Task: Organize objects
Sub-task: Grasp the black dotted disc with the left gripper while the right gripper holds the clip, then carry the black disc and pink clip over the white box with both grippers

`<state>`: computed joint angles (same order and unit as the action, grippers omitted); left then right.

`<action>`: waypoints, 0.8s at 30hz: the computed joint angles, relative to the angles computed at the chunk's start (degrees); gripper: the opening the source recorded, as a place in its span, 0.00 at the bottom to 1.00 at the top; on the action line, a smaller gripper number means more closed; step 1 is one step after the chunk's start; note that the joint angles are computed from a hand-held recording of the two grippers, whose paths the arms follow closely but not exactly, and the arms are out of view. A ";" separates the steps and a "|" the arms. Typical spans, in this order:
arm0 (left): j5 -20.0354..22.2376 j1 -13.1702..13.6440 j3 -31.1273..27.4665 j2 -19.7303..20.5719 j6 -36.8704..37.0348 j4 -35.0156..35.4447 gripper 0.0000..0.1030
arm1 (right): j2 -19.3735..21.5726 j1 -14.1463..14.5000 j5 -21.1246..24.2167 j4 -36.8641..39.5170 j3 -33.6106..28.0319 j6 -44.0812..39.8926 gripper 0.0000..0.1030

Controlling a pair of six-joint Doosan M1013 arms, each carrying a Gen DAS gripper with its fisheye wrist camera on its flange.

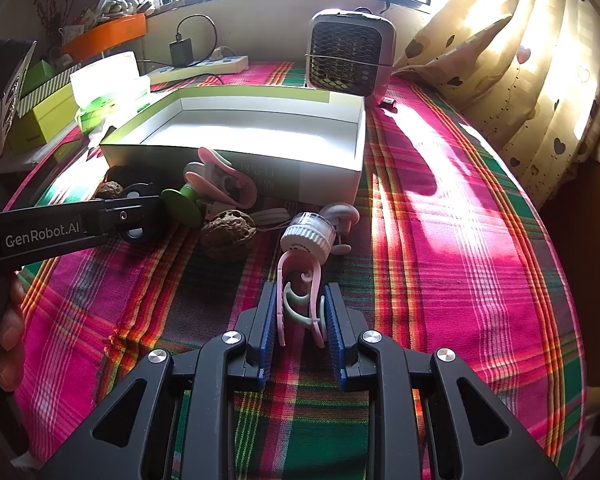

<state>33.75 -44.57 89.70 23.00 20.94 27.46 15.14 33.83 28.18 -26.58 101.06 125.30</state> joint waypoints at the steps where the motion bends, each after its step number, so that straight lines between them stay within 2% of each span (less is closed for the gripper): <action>1: -0.34 0.12 0.17 -0.10 -0.01 -0.36 0.24 | -0.01 -0.03 -0.02 0.01 0.02 -0.03 0.24; 14: 0.06 -0.16 0.32 -0.21 -0.12 0.51 0.23 | -0.02 0.02 0.04 -0.36 0.06 0.23 0.24; 24: 1.87 -0.72 -0.07 -0.38 0.59 1.78 0.23 | -0.11 0.08 -0.16 -1.48 0.12 0.90 0.24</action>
<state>35.62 -45.29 89.63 22.62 21.53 29.24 15.04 33.91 28.01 -28.06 101.18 126.20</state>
